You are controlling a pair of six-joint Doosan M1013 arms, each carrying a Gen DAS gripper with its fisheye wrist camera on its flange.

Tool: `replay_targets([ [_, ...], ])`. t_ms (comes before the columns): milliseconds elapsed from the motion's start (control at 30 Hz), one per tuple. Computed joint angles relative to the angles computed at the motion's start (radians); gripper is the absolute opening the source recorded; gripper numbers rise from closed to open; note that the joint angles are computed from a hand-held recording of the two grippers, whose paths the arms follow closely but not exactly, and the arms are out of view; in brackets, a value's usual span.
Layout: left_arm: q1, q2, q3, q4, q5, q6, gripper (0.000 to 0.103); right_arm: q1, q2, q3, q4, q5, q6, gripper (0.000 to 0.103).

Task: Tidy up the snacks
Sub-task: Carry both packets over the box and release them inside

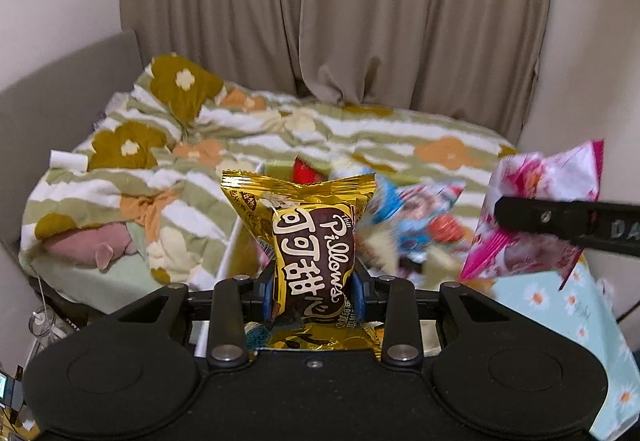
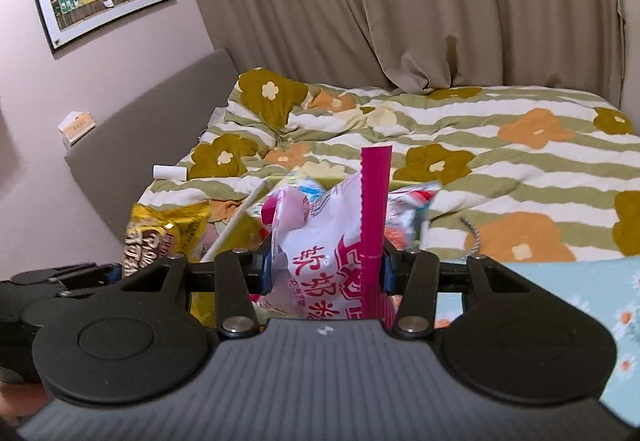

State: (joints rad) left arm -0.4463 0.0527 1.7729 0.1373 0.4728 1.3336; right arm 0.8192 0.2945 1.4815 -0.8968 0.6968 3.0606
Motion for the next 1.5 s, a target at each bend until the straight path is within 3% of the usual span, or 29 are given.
replay_targets([
  [100, 0.044, 0.021, -0.008, -0.165, 0.037, 0.191, 0.044, 0.020, 0.041, -0.052, 0.002, 0.058, 0.020, 0.062],
  [167, 0.070, 0.035, -0.014, -0.272, 0.069, 0.306, 0.074, 0.032, 0.063, -0.078, 0.004, 0.100, 0.039, 0.062],
  [200, 0.079, 0.038, -0.012, -0.293, 0.071, 0.332, 0.094, 0.038, 0.071, -0.089, 0.004, 0.121, 0.047, 0.062],
  [233, 0.084, 0.033, -0.002, -0.310, 0.060, 0.354, 0.099, 0.042, 0.080, -0.101, 0.006, 0.141, 0.053, 0.062],
  [333, 0.100, 0.020, 0.015, -0.376, 0.060, 0.435, 0.099, 0.055, 0.099, -0.126, 0.025, 0.190, 0.054, 0.062],
  [467, 0.104, 0.007, 0.024, -0.341, 0.054, 0.417, 0.099, 0.061, 0.114, -0.150, 0.068, 0.217, 0.014, 0.062],
  [867, 0.123, -0.037, 0.050, -0.128, 0.027, 0.214, 0.101, 0.049, 0.148, -0.202, 0.146, 0.114, -0.128, 0.063],
  [967, 0.136, -0.033, 0.053, -0.161, 0.038, 0.243, 0.101, 0.039, 0.176, -0.237, 0.219, 0.120, -0.205, 0.069],
  [1000, 0.136, -0.032, 0.055, -0.166, 0.041, 0.248, 0.101, 0.036, 0.180, -0.240, 0.241, 0.117, -0.220, 0.081],
  [1100, 0.142, -0.023, 0.059, -0.190, 0.054, 0.281, 0.101, 0.038, 0.190, -0.246, 0.251, 0.122, -0.205, 0.101],
  [1267, 0.148, -0.020, 0.063, -0.232, 0.064, 0.339, 0.101, 0.046, 0.193, -0.244, 0.249, 0.142, -0.155, 0.103],
  [1500, 0.126, -0.044, 0.076, -0.180, 0.046, 0.293, 0.101, 0.059, 0.160, -0.201, 0.177, 0.140, -0.075, 0.103],
])
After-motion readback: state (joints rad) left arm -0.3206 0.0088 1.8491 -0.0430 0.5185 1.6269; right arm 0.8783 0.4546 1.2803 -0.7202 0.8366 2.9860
